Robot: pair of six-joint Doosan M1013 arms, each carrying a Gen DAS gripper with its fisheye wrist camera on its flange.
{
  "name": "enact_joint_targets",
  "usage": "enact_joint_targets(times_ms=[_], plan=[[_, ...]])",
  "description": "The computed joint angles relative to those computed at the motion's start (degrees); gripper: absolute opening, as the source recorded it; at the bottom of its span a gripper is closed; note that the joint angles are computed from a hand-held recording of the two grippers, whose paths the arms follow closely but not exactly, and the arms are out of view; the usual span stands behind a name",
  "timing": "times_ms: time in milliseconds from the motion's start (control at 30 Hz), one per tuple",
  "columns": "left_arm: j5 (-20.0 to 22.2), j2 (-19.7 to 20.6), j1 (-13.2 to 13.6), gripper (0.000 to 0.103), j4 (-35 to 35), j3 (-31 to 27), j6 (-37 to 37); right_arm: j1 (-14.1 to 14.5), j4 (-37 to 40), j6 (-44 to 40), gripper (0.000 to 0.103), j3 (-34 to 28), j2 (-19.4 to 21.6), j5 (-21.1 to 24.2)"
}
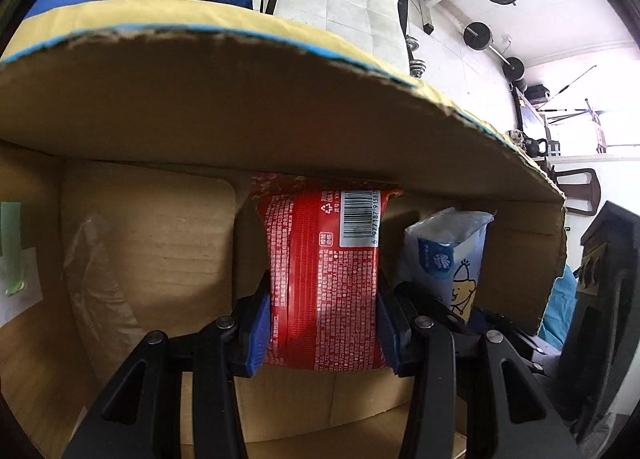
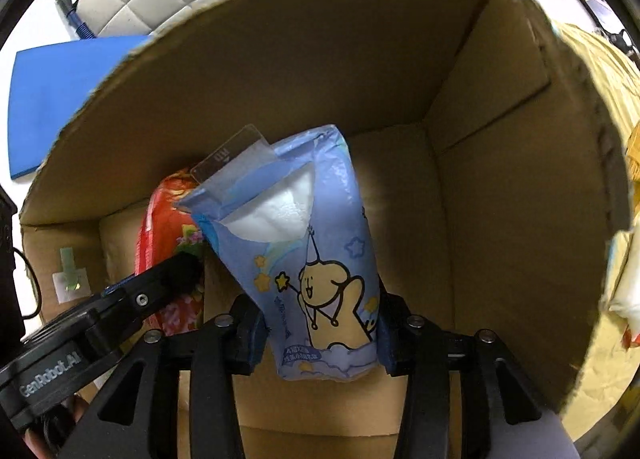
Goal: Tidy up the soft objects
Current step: 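Carry both packs into the cardboard box and open both tools, then withdraw both tools from the box toward the remaining packs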
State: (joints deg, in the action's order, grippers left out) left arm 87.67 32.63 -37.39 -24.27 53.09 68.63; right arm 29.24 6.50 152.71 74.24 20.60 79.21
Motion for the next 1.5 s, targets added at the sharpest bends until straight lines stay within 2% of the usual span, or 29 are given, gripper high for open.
enact_joint_targets(times_ms=[67, 133, 367, 600, 633, 800, 833, 900, 1000, 1167, 1500], plan=[[0.2, 0.1, 0.0, 0.043, -0.2, -0.2, -0.4, 0.0, 0.2, 0.0, 0.057, 0.9, -0.3, -0.6], [1.0, 0.3, -0.1, 0.044, 0.0, -0.7, -1.3, 0.0, 0.8, -0.6, 0.061, 2.1, -0.8, -2.2], [3.7, 0.3, -1.3, 0.045, 6.4, -3.4, -1.7, 1.2, -0.5, -0.6, 0.070, 1.8, -1.2, -2.0], [2.8, -3.3, -2.9, 0.068, 15.8, -2.3, -1.2, 3.6, -3.7, -2.2, 0.083, -0.1, -2.2, 1.6], [2.0, -4.1, -2.9, 0.072, 16.4, -1.3, -1.4, 4.1, -4.6, -2.6, 0.091, -0.3, -2.5, 2.1], [-0.4, -8.5, -3.5, 0.087, 20.2, 2.8, -2.7, 6.4, -9.7, -4.4, 0.094, -1.7, -3.1, 6.0], [-0.8, -9.1, -3.8, 0.092, 21.1, 3.4, -3.0, 6.5, -10.1, -4.6, 0.097, -3.1, -2.5, 6.9], [-2.4, -10.8, -4.1, 0.096, 22.2, 5.3, -3.7, 7.1, -10.6, -4.1, 0.103, -3.2, -3.2, 7.4], [-4.0, -11.9, -3.5, 0.099, 22.3, 6.5, -4.4, 7.5, -10.5, -3.8, 0.103, -4.3, -3.5, 8.4], [-6.0, -14.2, -4.3, 0.101, 22.9, 8.1, -6.2, 9.9, -13.0, -2.1, 0.103, -6.6, -4.0, 10.1], [-5.4, -18.6, -7.2, 0.101, 27.2, 8.2, -4.8, 14.9, -17.8, 0.2, 0.103, -10.1, -5.9, 13.2]])
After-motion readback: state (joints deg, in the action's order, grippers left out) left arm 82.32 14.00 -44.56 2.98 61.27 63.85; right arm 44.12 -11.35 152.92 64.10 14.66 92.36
